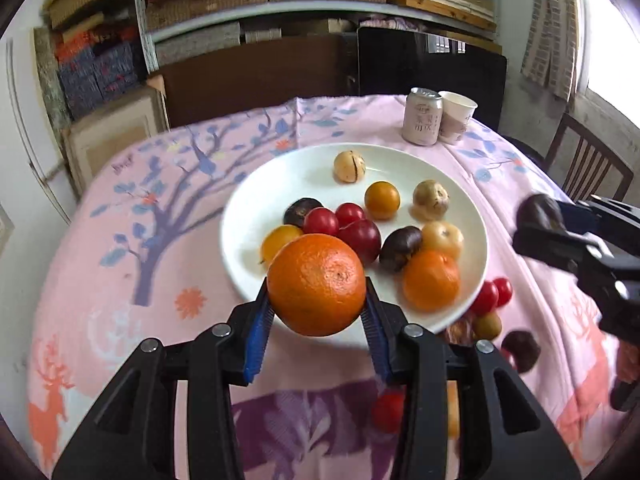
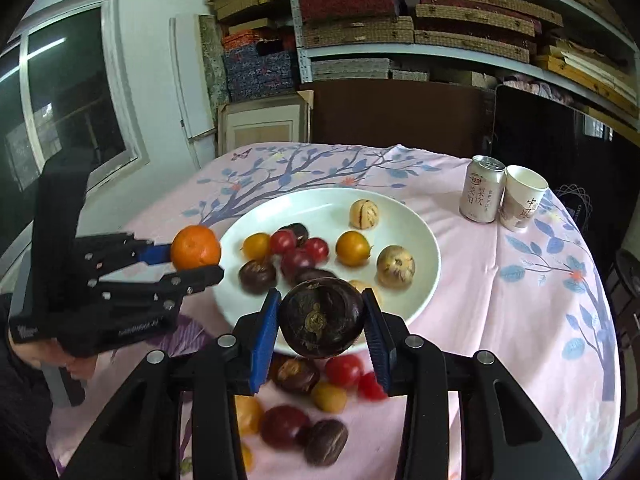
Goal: Organize fruits
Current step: 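Grasp a large orange with the left tool while the right tool grasps a passion fruit, then release the orange onto the plate while the right tool releases the passion fruit there, then grasp a red cherry tomato with the left tool while the right tool grasps a passion fruit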
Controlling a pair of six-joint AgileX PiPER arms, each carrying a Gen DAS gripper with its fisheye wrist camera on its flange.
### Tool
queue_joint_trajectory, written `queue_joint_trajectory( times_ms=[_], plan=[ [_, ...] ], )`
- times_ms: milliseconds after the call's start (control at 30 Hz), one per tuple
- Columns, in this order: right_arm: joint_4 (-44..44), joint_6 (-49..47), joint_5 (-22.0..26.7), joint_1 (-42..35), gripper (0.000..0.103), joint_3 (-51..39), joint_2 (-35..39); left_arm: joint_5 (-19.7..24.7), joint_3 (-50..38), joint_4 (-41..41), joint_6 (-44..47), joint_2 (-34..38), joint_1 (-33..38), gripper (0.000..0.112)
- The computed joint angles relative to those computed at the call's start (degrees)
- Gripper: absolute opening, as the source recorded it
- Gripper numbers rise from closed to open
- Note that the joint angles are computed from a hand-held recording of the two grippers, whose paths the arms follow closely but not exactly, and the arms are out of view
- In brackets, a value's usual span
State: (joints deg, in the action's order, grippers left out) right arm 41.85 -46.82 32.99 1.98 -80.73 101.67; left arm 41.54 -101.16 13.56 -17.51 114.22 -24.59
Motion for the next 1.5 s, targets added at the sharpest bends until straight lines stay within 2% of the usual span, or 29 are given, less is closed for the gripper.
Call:
queue_joint_trajectory(
  times_ms=[67, 133, 233, 267, 300, 367, 433, 467, 533, 567, 667, 733, 867, 967, 1100, 1233, 1267, 1333, 1433, 1467, 1500],
  plan=[
    [-3.05, 3.89, 1.90, 0.14, 0.041, -8.24, 6.28, 2.40, -5.56, -3.10, 2.90, 3.87, 0.86, 0.041],
    [-7.54, 8.39, 4.46, 0.82, 0.041, -15.91, 11.70, 3.36, -8.65, -2.73, 4.11, 6.50, 0.44, 0.041],
    [-9.73, 10.54, 8.74, 1.47, 0.041, -24.17, 17.69, 3.24, -10.99, -5.40, 6.99, 8.95, 0.61, 0.042],
    [-10.49, 10.67, 8.48, 1.80, 0.043, -24.23, 18.00, 3.25, -11.35, -5.74, 7.40, 9.51, 0.53, 0.046],
    [-12.01, 11.43, 7.33, 2.27, 0.062, -24.26, 18.27, 3.05, -11.18, -5.02, 6.81, 9.73, 0.27, 0.071],
    [-12.74, 10.11, 6.26, 2.60, 0.094, -23.42, 17.94, 2.80, -10.42, 2.11, 0.64, 9.66, -1.04, 0.099],
    [-9.26, 6.13, 0.13, 2.15, 0.098, -17.64, 14.89, 0.98, -7.76, 3.49, 0.75, 8.31, -1.39, 0.098],
    [-6.35, 2.92, -0.71, 1.49, 0.099, -15.88, 13.66, 0.85, -6.85, 4.95, 0.64, 7.79, -1.62, 0.098],
    [0.14, -3.93, -1.86, -0.43, 0.099, -12.78, 11.57, 1.44, -4.79, 11.61, -2.68, 6.63, -2.77, 0.099],
    [1.91, -6.02, -2.87, -1.14, 0.099, -10.44, 9.94, 0.00, -2.31, 12.24, -3.18, 5.10, -2.77, 0.099],
    [4.28, -8.81, -2.48, -3.74, 0.099, -4.58, 5.79, -0.70, 3.06, 9.23, -2.52, 0.81, -2.28, 0.099],
    [4.17, -10.26, -0.85, -5.35, 0.099, -0.82, 3.07, -4.66, 9.67, 5.03, -0.45, -4.01, -1.56, 0.099],
    [2.81, -12.32, -1.74, -6.53, 0.099, 8.52, -2.09, -10.97, 20.79, 1.68, -0.36, -12.03, -1.59, 0.099],
    [-0.21, -11.02, -3.12, -5.83, 0.099, 13.14, -3.99, -11.63, 25.43, -2.55, 2.64, -14.62, -1.67, 0.099],
    [5.82, -16.77, -3.42, -6.66, 0.099, 16.84, -4.30, -10.96, 27.43, 5.45, -3.07, -13.58, -3.51, 0.099],
    [3.30, -13.67, 0.17, -6.96, 0.099, 16.60, -4.46, -9.97, 26.43, 3.22, -0.53, -11.54, -2.77, 0.099],
    [1.23, -11.68, -0.80, -6.02, 0.099, 17.27, -5.15, -10.18, 26.24, 4.19, -0.90, -11.00, -2.96, 0.099],
    [-6.59, -3.90, -5.99, -3.12, 0.099, 18.93, -5.99, -9.53, 25.14, 8.91, -3.55, -9.31, -3.93, 0.099],
    [-11.80, 4.11, -8.70, -0.96, 0.099, 19.54, -5.27, -9.43, 23.62, 14.02, -6.09, -6.74, -5.43, 0.099],
    [-10.90, 4.92, -9.95, -0.79, 0.098, 20.14, -5.26, -10.11, 23.66, 14.87, -6.54, -6.66, -5.42, 0.099],
    [-8.36, 3.43, -10.28, -1.34, 0.085, 20.34, -5.19, -10.52, 23.43, 13.42, -5.00, -6.50, -5.11, 0.093]
  ],
)
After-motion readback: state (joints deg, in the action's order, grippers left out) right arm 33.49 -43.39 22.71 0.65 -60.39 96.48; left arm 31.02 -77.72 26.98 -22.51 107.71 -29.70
